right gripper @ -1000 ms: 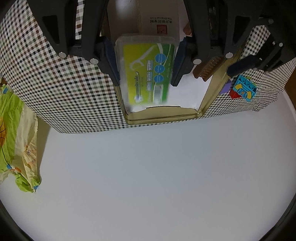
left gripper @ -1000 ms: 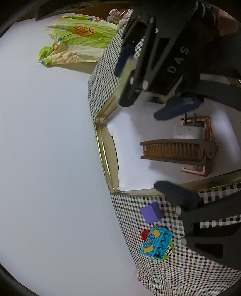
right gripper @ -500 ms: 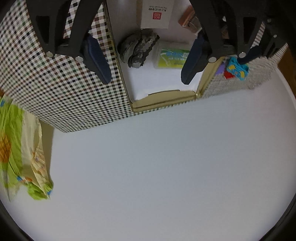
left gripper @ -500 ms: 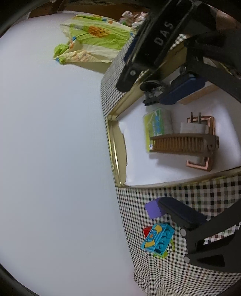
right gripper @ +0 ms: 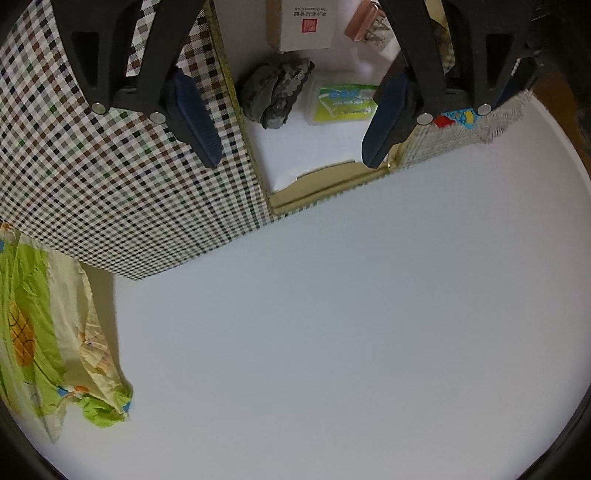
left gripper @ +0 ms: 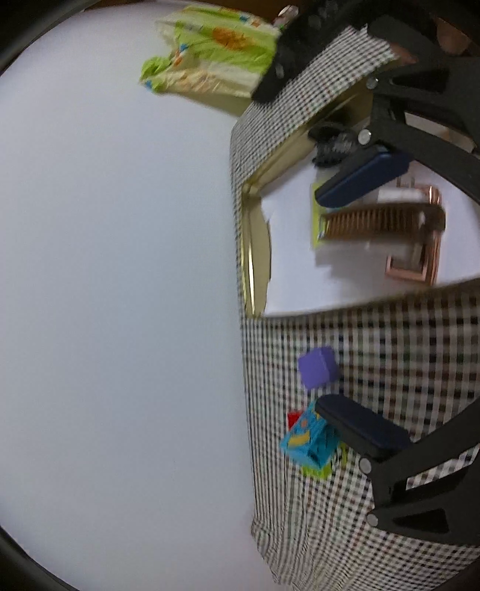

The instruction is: Organize rigid objects

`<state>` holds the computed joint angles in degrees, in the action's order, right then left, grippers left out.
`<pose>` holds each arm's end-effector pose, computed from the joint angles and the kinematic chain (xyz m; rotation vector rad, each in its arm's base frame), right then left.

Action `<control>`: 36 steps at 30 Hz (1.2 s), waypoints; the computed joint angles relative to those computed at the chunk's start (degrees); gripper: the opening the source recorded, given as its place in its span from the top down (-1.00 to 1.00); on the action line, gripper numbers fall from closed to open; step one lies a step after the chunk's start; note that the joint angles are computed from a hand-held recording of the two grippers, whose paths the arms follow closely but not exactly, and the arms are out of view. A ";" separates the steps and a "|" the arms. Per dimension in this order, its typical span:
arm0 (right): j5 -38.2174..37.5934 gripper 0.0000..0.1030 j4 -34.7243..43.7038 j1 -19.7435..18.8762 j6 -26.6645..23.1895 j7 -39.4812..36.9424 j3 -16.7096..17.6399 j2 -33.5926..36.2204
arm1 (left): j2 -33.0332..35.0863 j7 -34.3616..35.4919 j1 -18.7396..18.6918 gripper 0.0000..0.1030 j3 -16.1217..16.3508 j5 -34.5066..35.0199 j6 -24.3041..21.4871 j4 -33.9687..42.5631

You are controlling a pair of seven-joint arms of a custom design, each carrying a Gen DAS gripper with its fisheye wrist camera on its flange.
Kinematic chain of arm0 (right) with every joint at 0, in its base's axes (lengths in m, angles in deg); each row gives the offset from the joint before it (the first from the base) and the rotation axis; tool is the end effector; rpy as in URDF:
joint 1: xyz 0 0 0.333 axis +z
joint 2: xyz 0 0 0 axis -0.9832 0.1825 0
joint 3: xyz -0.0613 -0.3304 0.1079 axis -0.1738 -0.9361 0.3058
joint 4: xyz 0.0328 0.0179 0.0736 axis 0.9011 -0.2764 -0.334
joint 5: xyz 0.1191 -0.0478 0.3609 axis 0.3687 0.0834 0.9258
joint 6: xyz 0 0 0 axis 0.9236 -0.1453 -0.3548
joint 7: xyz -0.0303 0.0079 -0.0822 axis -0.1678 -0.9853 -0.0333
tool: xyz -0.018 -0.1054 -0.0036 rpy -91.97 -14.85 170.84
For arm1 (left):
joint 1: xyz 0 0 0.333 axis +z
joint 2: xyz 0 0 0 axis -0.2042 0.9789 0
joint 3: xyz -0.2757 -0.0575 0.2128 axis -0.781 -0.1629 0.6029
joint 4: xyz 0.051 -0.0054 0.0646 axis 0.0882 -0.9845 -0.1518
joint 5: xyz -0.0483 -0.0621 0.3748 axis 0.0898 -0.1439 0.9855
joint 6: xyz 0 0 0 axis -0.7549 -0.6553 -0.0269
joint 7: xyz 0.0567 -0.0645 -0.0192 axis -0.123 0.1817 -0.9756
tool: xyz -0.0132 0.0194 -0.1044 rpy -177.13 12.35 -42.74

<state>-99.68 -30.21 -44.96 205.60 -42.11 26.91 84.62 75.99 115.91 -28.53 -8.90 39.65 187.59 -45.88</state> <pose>0.4964 0.3772 0.4409 -0.8226 1.8531 -0.9575 0.5977 -0.3627 0.5017 -1.1038 2.1414 -1.2682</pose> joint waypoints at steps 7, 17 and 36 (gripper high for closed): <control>-1.24 -0.58 1.66 3.91 -12.78 0.31 0.75 1.74 | 0.04 -5.86 -8.17 -0.99 11.61 -0.54 3.17 0.22; 0.50 -0.74 6.90 8.13 -22.07 -6.41 -0.19 6.08 | 1.71 -3.45 -23.01 -0.99 29.27 -6.62 11.06 -0.71; 2.19 -0.74 20.49 15.18 -25.87 -19.47 -5.30 16.17 | 2.97 6.61 -8.99 -0.99 18.22 -11.76 11.85 0.98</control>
